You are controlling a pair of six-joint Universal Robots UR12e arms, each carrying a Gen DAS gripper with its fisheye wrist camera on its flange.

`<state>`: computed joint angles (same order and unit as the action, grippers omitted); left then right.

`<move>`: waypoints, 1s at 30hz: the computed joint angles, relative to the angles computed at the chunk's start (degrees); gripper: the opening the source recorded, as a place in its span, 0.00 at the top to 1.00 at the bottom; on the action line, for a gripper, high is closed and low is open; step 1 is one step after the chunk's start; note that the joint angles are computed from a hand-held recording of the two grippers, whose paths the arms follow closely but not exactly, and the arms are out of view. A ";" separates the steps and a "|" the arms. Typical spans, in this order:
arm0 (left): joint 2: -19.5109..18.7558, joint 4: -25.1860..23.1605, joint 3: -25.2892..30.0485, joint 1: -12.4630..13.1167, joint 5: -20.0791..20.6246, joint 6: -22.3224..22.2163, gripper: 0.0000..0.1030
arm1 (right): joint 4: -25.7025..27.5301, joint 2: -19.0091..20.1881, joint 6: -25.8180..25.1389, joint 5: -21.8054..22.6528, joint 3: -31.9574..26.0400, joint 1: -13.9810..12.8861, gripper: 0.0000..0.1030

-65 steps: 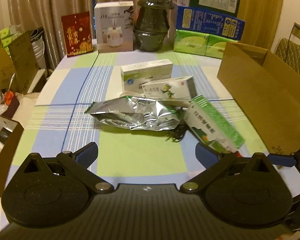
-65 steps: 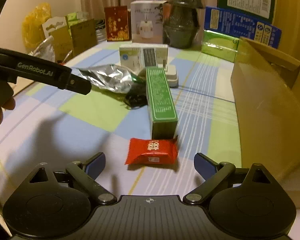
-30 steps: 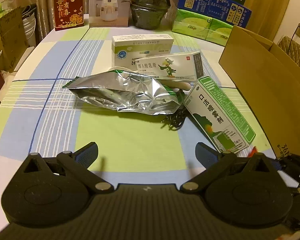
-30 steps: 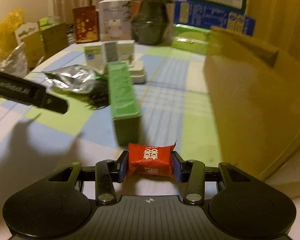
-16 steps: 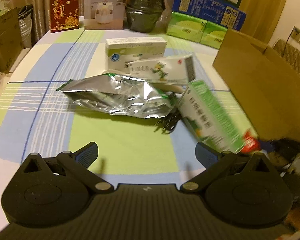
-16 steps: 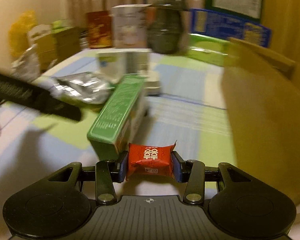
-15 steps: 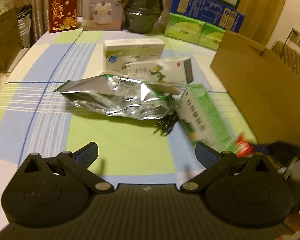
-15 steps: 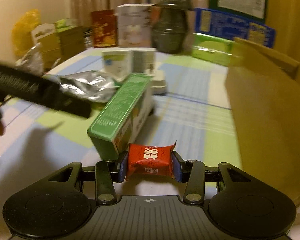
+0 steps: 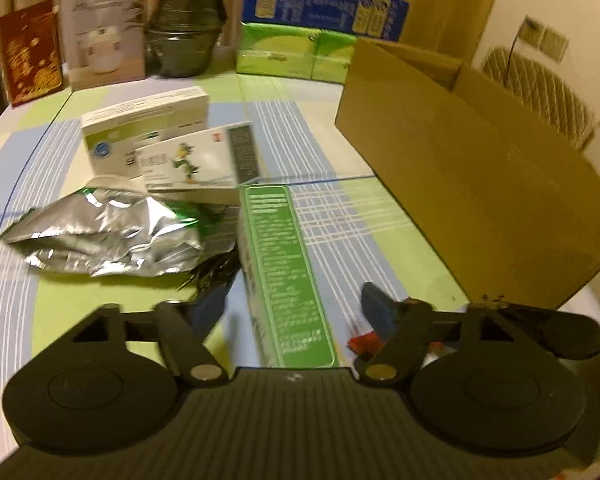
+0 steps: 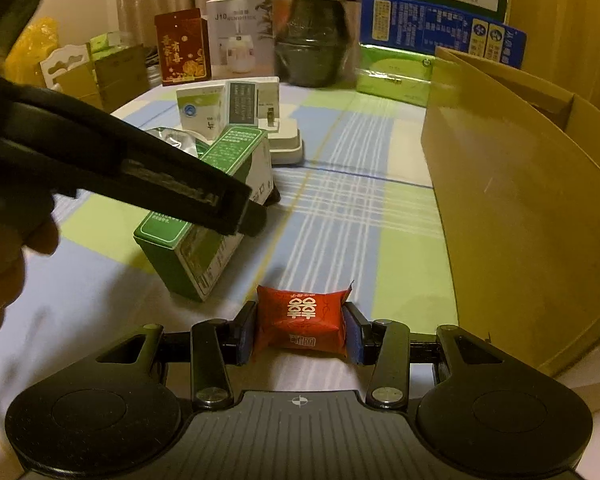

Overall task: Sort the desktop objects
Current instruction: 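Grasp the red candy packet with right gripper while left grasps the green medicine box, then carry the candy packet and green box over the cardboard box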

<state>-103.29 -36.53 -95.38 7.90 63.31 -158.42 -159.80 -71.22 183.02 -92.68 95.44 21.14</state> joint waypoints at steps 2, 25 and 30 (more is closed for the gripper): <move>-0.50 0.24 0.48 -0.80 2.13 0.90 0.63 | 0.10 -0.15 -0.22 0.00 0.12 0.01 0.60; 3.67 -7.07 -1.71 0.47 7.68 10.50 0.69 | 2.32 -2.87 3.62 -0.26 2.42 0.44 0.59; 2.57 -7.58 -0.79 -0.25 8.45 10.61 0.69 | 2.07 -2.56 3.12 -0.87 2.20 0.54 0.59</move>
<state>-100.72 -44.11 -96.17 7.65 71.75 -147.81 -157.73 -73.78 186.14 -93.55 97.64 21.68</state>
